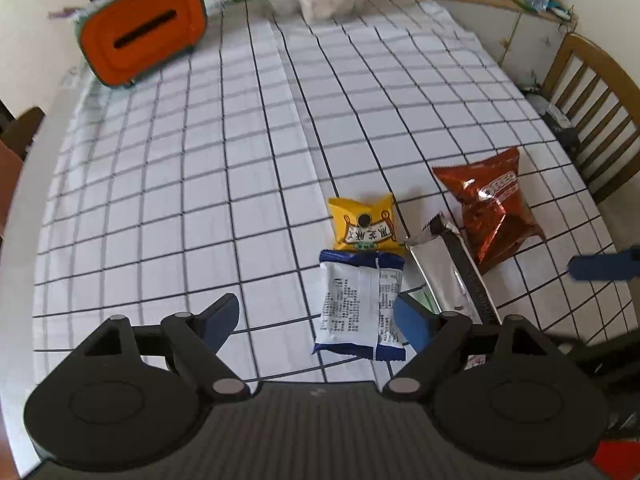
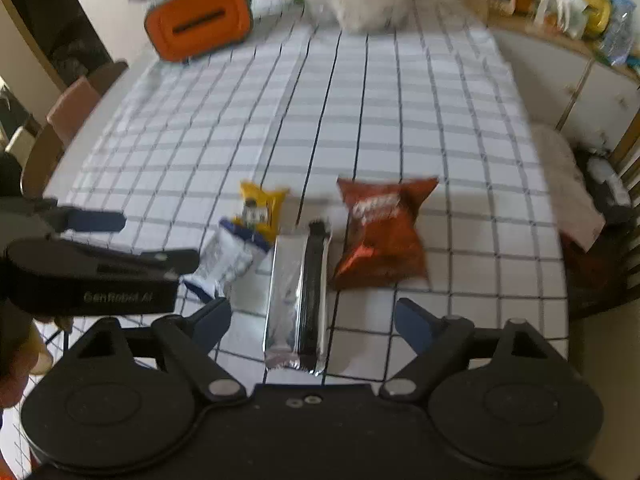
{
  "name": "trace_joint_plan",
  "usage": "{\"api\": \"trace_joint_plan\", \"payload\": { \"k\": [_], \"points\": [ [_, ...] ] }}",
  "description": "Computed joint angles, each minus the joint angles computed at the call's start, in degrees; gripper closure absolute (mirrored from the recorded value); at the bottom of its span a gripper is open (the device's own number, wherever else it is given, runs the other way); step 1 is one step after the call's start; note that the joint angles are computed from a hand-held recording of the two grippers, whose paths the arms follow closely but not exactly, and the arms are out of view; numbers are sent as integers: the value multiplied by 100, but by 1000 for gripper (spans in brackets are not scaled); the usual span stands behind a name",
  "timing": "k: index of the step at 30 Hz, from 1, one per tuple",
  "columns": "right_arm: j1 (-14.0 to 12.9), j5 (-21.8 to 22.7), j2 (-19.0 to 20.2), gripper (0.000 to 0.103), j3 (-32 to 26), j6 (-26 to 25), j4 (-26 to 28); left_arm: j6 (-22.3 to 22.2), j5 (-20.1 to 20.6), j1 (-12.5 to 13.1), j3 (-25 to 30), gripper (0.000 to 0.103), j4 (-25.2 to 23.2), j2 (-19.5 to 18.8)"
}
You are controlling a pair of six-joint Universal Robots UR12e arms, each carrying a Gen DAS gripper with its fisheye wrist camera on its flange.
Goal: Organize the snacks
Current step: 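Move both open tools back over the remaining snacks on the table, then grasp the white-and-blue packet with the left tool while the right tool grasps the silver bar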
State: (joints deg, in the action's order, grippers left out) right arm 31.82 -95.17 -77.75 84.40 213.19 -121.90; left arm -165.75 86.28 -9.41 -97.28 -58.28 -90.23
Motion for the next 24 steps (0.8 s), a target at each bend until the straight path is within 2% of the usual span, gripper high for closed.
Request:
{"api": "trace_joint_plan", "payload": {
  "k": [4,8,12,15,19,24],
  "points": [
    [19,83,141,19,-84,-196,192,-82,-100,-1,88,18,-192,-148],
    [28,108,273,21,-170,-288,326,-63,-79,-49,102,18,-184,-247],
    [14,152,347,26,-185,-270,358,-109,-60,-85,108,19,-196,-321],
    [9,164,378,35,-181,-233,377,-137,-86,-90,97,20,-222,-353],
    [11,162,391,44,-151,-182,311,-159,-210,-70,109,35,-307,-381],
    [23,104,423,57,-180,-137,282,-167,-170,-95,63,48,-155,-366]
  ]
}}
